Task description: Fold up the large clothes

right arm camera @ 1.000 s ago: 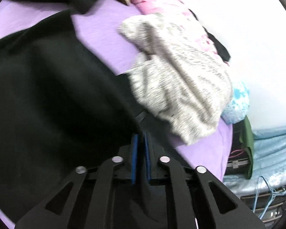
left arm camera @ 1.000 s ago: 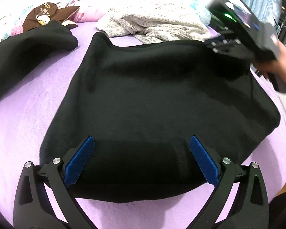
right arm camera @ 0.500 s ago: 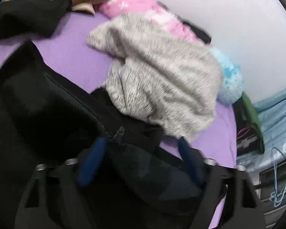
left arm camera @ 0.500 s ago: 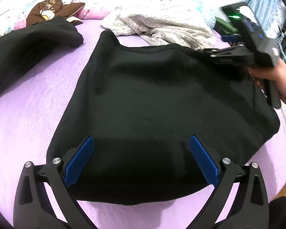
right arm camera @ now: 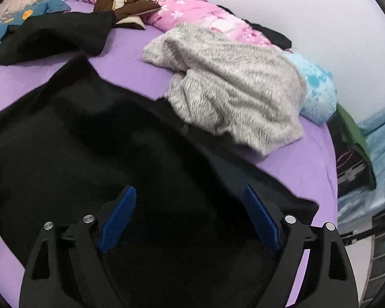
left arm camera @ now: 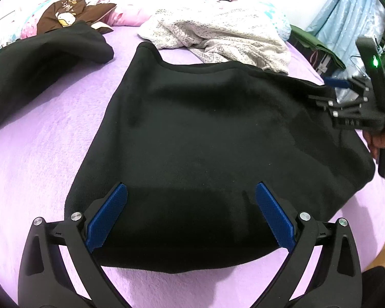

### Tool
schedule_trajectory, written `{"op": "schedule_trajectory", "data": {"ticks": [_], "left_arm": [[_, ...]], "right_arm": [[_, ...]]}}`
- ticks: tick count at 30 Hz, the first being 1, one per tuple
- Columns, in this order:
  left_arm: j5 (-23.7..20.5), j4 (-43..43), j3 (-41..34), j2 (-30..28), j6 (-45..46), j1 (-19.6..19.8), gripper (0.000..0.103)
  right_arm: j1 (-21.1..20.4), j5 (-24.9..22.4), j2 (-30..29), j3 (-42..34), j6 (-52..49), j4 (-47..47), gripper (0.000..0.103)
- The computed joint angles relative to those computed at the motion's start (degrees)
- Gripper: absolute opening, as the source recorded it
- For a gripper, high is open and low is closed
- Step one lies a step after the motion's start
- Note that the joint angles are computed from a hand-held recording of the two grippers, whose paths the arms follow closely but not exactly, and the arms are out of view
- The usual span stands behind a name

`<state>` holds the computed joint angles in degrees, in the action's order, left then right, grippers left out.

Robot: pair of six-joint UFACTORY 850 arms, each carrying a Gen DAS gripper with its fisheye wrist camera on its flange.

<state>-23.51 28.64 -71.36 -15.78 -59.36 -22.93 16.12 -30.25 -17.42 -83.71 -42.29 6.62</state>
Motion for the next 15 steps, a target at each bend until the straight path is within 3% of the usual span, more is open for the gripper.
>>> {"op": "schedule_trajectory", "data": {"ticks": [5, 15], "left_arm": [[-0.08, 0.17, 0.02, 0.02, -0.39, -0.10, 0.096], [-0.99, 0.59, -0.66, -0.58, -0.10, -0.23, 0.096]], "right_arm": [[-0.45, 4.49, 0.36, 2.75, 6.59, -9.87, 0.084], [-1.60, 4.39, -6.82, -4.16, 24.45, -25.99, 0.083]]}}
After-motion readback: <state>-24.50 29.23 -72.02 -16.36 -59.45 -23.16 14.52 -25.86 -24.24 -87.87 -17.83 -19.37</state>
